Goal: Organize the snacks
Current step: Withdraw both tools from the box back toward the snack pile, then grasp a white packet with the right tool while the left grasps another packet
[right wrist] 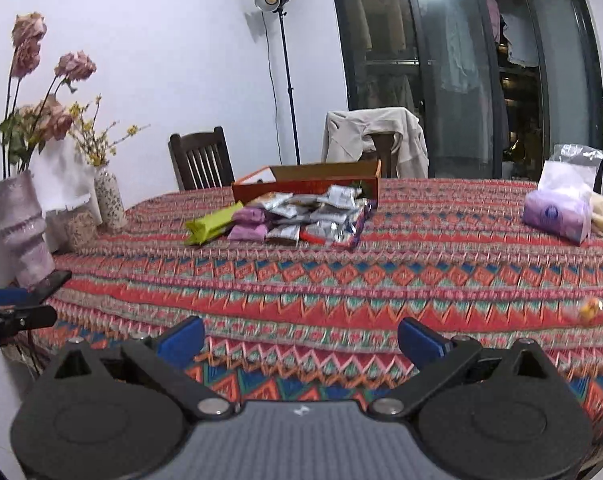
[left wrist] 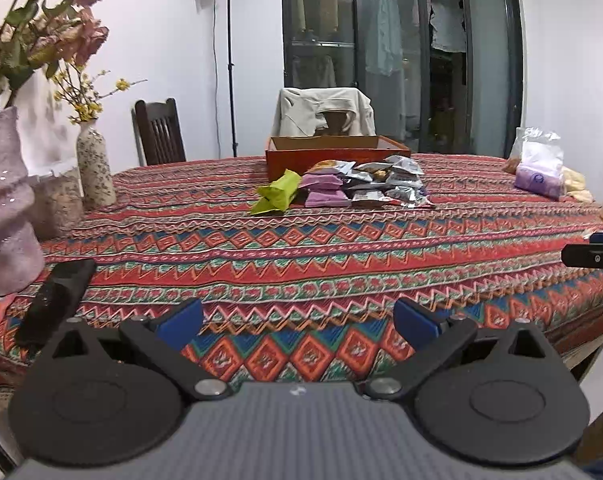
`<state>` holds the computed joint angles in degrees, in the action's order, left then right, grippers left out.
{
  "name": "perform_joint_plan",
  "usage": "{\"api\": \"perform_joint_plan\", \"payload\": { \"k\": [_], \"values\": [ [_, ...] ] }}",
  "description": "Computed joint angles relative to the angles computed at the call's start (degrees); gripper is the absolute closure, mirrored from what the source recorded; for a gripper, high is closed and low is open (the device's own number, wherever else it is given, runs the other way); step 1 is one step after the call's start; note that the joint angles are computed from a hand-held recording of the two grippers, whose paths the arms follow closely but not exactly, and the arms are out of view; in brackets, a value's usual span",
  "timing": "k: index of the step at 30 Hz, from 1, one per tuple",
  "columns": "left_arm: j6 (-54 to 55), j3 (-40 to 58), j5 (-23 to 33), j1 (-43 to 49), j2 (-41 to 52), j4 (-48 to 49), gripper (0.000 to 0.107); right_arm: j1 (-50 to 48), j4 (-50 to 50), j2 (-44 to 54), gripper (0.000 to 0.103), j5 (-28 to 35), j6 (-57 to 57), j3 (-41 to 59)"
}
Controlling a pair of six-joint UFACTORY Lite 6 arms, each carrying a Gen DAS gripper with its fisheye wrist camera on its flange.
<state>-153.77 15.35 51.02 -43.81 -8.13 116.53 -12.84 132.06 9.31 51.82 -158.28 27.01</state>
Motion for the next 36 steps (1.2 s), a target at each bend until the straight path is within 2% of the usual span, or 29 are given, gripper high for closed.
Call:
{"api": "perform_joint_plan", "payload": {
  "k": [3, 6, 14, 19, 24, 27, 30, 34, 36],
  "values": [
    [-3.63, -0.32, 1.45, 0.57, 1.8, 2.67, 0.004, 2.32, 7.31, 2.05, 0.0, 2.5, -7.16, -2.13],
    [-5.98, 1.12, 0.46, 3.44, 3.72, 6.14, 0.004, 3.56, 9.19, 4.22, 0.0, 4.07, -9.67, -2.08],
    [-11.36, 9.36, -2.89, 14.67, 11.96, 19.34, 0.004, 10.29, 17.79, 8.77, 0.0, 2.39, -13.02, 3.21],
    [-11.72, 17.41, -5.11, 20.38, 18.3, 26.69, 0.004, 11.01, 17.51, 13.29, 0.0, 0.95, -9.32, 10.83],
    [-11.17, 28.58, -8.51, 25.57, 26.03, 32.74, 0.004, 11.89, 16.47, 19.83, 0.0, -1.97, -3.54, 22.6],
    [-11.56, 37.67, -12.51, 29.56, 31.35, 39.27, 0.004, 13.16, 17.12, 24.02, 0.0, -5.05, -1.09, 30.83],
    [-11.47, 50.91, -20.04, 32.9, 38.85, 44.27, 0.004, 14.62, 18.09, 28.7, 0.0, -9.81, 1.22, 40.14],
    [-15.43, 73.65, -33.71, 36.2, 51.6, 52.71, 0.004, 15.91, 14.72, 36.84, 0.004, -18.4, 9.06, 56.65],
    [-21.92, 85.64, -37.98, 37.41, 58.86, 59.91, 0.004, 16.24, 10.67, 42.16, 0.009, -22.3, 14.91, 66.67]
  ]
}}
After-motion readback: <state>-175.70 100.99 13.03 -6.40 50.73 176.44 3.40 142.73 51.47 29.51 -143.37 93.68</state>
